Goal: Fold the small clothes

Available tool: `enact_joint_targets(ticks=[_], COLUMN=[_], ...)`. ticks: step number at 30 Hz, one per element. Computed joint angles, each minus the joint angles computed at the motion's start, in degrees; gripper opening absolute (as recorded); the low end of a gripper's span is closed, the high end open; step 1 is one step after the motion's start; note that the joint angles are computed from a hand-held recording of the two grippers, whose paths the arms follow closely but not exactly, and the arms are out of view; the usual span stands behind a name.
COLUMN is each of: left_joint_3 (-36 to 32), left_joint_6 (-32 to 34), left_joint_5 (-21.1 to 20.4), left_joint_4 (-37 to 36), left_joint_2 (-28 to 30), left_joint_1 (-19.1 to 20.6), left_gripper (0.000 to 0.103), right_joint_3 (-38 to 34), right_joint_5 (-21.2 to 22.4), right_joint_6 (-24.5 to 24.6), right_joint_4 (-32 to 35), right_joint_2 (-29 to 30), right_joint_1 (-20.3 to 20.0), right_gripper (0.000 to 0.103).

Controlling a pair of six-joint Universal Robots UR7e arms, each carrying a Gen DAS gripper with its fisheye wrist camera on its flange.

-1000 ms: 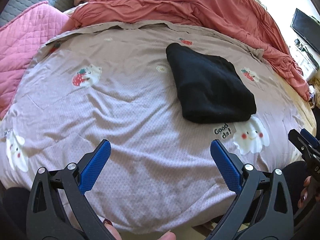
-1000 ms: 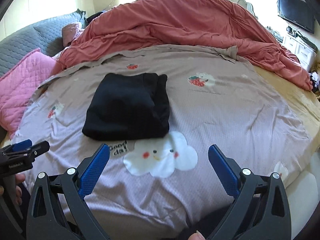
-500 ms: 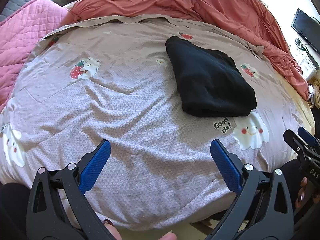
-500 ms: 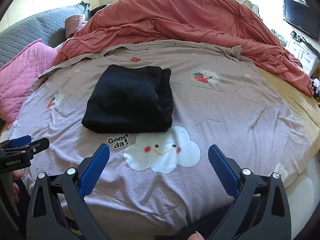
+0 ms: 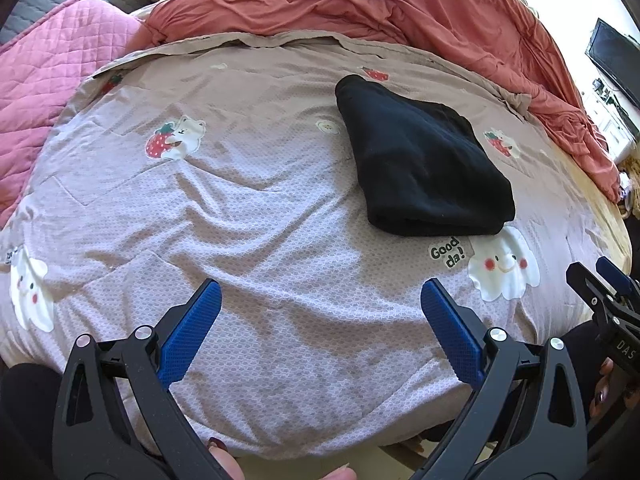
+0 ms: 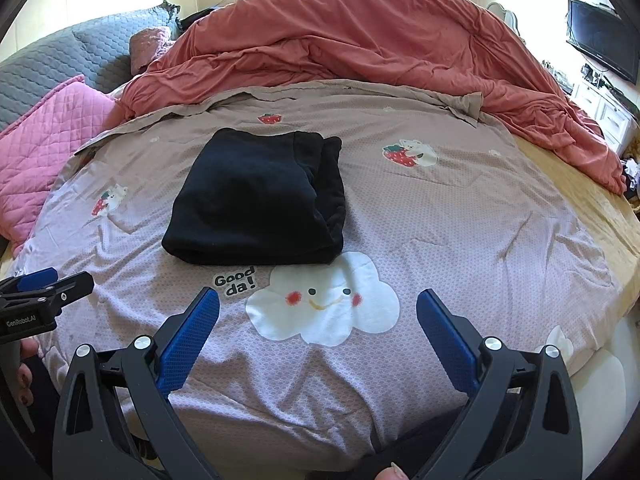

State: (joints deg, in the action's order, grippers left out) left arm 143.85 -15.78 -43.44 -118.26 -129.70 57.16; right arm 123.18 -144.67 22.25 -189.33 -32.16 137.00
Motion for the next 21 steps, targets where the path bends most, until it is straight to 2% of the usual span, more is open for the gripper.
enact_joint_targets(ticks=[21], left_joint_3=[-0.3], left_joint_6=[-2.1], left_joint_5=[1.8], left_joint_4=[2.4], left_joint_2=[0.4], left_joint_1=[-0.7], left_gripper=[0.093], right_joint_3=[0.8], right_joint_5=[0.1], right_joint_6=[0.0], right_joint_4=[-0.6], right_joint_2=[-0.2], right_joint_1=[-0.5], right_gripper=[0.098])
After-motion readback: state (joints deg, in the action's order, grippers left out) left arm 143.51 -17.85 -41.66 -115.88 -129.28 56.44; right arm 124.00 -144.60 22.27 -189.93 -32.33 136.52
